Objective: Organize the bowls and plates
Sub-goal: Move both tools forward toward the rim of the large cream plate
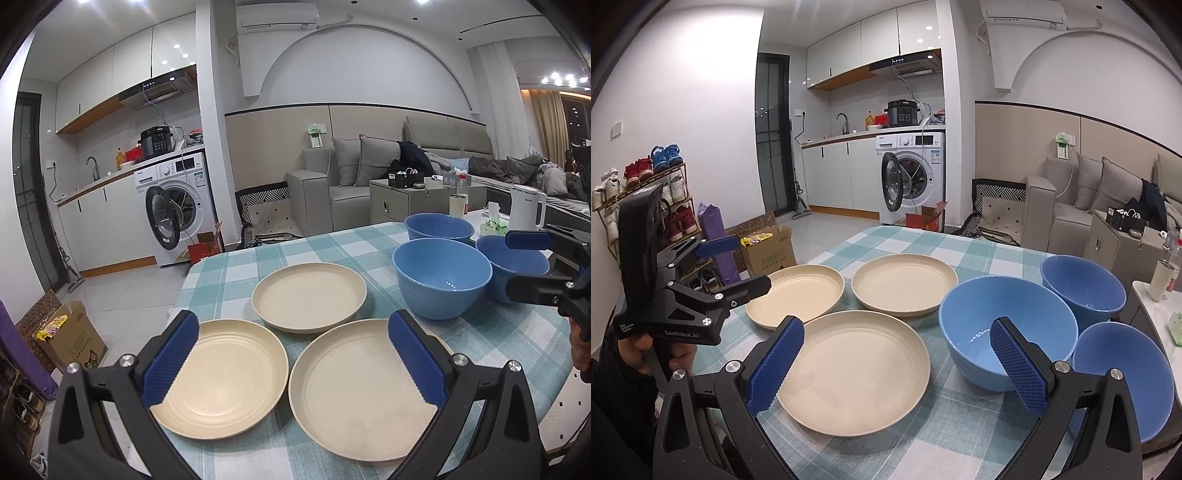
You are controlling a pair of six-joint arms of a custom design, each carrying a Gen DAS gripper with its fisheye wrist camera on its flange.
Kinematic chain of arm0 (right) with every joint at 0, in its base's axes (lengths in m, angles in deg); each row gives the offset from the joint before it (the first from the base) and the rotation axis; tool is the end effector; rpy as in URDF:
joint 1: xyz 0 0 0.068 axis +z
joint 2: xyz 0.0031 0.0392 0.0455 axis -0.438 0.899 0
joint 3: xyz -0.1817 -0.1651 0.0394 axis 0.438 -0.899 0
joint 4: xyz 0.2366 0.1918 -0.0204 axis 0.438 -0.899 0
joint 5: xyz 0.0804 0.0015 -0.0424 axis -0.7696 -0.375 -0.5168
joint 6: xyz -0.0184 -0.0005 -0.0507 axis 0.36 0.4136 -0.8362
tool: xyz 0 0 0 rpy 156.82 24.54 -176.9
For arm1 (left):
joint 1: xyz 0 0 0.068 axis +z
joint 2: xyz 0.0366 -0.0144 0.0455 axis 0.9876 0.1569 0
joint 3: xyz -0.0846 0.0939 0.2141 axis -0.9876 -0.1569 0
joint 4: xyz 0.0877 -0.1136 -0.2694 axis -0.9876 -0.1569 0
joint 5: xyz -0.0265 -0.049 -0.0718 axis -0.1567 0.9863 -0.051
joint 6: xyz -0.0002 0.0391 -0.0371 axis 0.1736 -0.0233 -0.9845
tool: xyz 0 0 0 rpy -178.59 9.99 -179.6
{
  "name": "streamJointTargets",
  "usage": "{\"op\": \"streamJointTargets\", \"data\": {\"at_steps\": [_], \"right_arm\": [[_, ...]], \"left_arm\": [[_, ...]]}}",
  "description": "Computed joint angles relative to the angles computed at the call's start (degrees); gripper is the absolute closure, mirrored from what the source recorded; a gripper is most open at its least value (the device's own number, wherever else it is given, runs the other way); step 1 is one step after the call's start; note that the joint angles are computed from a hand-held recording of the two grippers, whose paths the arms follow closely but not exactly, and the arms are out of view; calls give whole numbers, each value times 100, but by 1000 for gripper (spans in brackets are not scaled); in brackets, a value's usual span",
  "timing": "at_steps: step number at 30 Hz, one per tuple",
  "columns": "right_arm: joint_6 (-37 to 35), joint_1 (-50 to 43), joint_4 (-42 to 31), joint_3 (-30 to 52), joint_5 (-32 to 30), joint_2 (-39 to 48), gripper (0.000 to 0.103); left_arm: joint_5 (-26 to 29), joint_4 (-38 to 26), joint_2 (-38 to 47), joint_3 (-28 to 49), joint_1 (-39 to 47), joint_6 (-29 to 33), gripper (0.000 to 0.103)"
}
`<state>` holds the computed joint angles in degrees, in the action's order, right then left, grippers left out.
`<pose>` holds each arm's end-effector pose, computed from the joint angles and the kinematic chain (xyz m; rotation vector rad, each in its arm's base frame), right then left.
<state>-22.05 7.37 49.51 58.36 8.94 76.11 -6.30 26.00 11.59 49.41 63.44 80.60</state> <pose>0.3125 0.2081 0.1919 -0.6439 1.9661 0.4135 0.3111 -0.0881 0.1663 0.1126 1.9577 0.0698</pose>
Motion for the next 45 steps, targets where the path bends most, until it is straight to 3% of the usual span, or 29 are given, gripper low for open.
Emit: {"op": "streamJointTargets", "data": {"at_steps": [21, 32, 45], "right_arm": [[-116, -111, -1471, 2263, 113, 1396, 0], [-228, -262, -2078, 3388, -183, 2144, 0], [-51, -415, -3270, 5367, -323, 3449, 0]], "left_arm": [[367, -432, 771, 1070, 593, -64, 0], [415, -656, 1332, 1717, 748, -76, 0], [520, -1178, 1893, 2494, 899, -65, 0]]}}
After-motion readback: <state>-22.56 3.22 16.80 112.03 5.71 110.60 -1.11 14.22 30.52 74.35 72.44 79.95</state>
